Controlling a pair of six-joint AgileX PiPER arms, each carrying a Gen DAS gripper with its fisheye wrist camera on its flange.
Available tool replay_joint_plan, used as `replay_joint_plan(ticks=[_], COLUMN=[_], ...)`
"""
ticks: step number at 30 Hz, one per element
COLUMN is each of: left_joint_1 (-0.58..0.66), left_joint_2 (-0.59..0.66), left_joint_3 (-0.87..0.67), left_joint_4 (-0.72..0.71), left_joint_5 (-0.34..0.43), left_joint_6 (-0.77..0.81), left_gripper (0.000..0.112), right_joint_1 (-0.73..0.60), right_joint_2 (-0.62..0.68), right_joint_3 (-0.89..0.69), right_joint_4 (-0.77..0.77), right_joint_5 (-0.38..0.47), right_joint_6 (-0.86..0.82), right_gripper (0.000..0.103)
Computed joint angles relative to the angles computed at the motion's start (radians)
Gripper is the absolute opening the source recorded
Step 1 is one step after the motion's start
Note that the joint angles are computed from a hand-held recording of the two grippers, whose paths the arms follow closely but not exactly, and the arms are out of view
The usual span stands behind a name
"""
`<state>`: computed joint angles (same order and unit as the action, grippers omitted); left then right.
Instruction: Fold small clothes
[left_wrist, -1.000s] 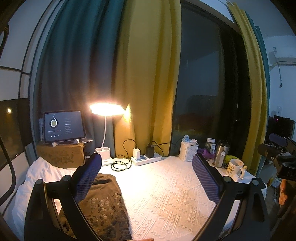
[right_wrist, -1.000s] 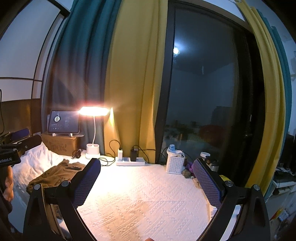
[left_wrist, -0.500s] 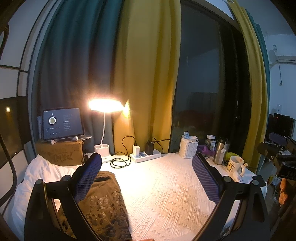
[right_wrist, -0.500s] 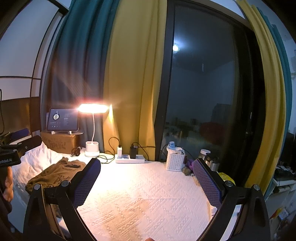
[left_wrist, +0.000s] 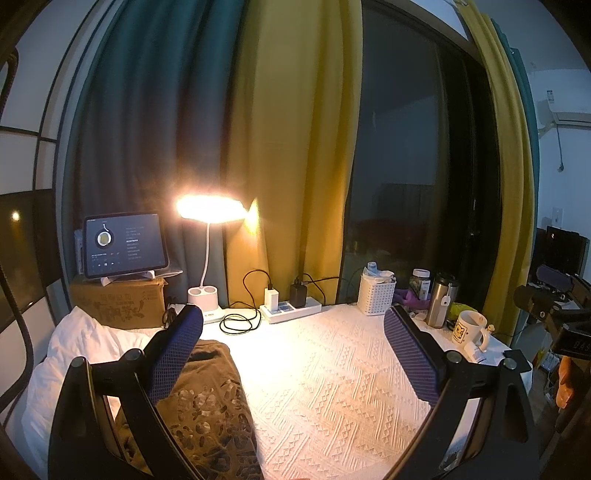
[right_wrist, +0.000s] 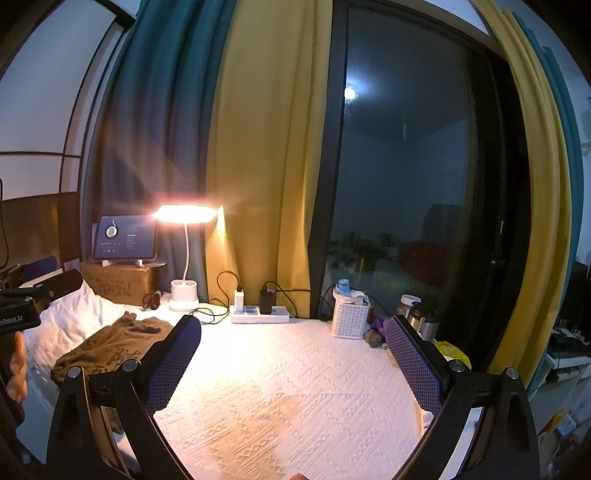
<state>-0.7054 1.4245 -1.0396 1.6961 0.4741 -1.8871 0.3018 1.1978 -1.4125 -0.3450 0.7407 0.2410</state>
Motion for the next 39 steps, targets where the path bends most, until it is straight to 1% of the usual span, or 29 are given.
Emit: replay_joint_plan(ticks=[24,39], left_joint_1=[-0.02,-0.015], left_joint_2=[0.019,0.008], left_joint_3=[-0.017,-0.003], left_joint_4=[-0.005,0.035], left_joint_5=[0.009,0.0], left_joint_6=[0.004,-0.027], left_gripper=[0.098,0.098], right_joint_1=[-0.016,-0.01], right_joint_2=[-0.006,0.003], right_joint_3=[0.031,0.016], right_joint_4=[0.015,0.011], right_joint_5=[-0.02,-0.007], right_joint_6=[0.0,0.003], right_gripper=[0.101,0.101])
